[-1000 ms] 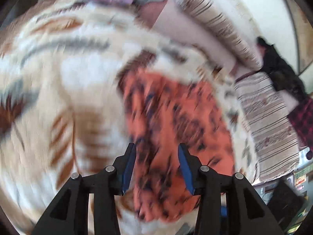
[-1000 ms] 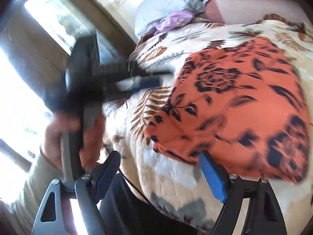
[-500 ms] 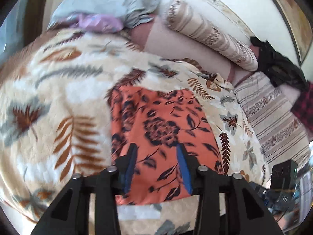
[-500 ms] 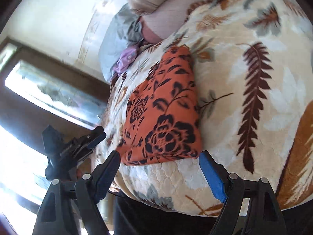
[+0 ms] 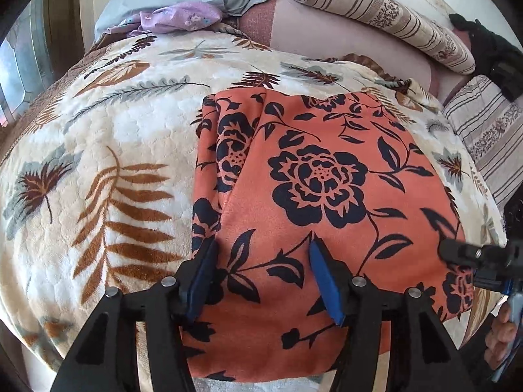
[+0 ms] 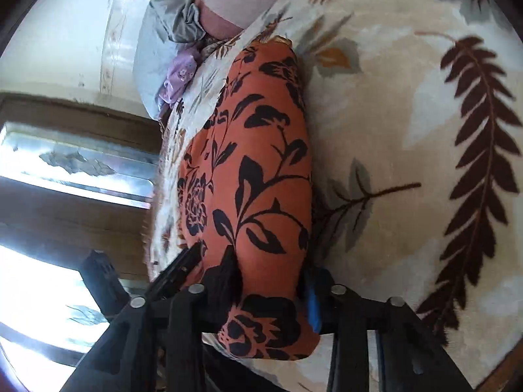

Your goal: Fold small clothes

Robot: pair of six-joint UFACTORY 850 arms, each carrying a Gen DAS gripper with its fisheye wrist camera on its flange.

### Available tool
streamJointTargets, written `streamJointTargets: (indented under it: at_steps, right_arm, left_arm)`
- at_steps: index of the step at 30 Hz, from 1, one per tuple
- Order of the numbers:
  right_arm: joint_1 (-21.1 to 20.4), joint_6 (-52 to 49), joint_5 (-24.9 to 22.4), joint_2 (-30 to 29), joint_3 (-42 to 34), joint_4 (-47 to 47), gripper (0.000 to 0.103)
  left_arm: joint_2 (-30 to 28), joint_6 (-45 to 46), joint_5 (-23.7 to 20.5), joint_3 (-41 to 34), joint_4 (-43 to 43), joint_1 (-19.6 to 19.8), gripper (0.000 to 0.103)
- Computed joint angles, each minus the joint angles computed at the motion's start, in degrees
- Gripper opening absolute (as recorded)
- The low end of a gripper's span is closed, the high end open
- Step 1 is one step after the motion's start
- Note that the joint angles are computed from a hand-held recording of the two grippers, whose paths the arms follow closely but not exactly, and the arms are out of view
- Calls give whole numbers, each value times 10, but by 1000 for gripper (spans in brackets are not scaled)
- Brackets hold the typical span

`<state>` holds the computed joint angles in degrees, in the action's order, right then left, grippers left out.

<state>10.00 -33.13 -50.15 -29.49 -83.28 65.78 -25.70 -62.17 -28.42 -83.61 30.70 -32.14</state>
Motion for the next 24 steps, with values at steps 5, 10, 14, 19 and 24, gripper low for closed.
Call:
streamJointTargets:
  at_steps: [5,10,14,19,24]
  right_arm:
    - [17,-6,49,3,9,-62,33]
    - [10,17,-12,-14,-25,-65,68]
    - [-18,-6,-26,-11,-24,41,74]
    - [-26,85,-101,-136,-163,47,64]
    - [21,70,8,-105,-172,-109,31]
  left_arm:
    - [-6,-28,-45,-24,39,-18,60]
    - [3,-47,-26,-25,83,-28,60]
    - [-10,-62,-24,-4,108,-30,61]
    - [-7,-76,-11,4,112,-27,61]
    - [2,-89,10,20,130,-25,61]
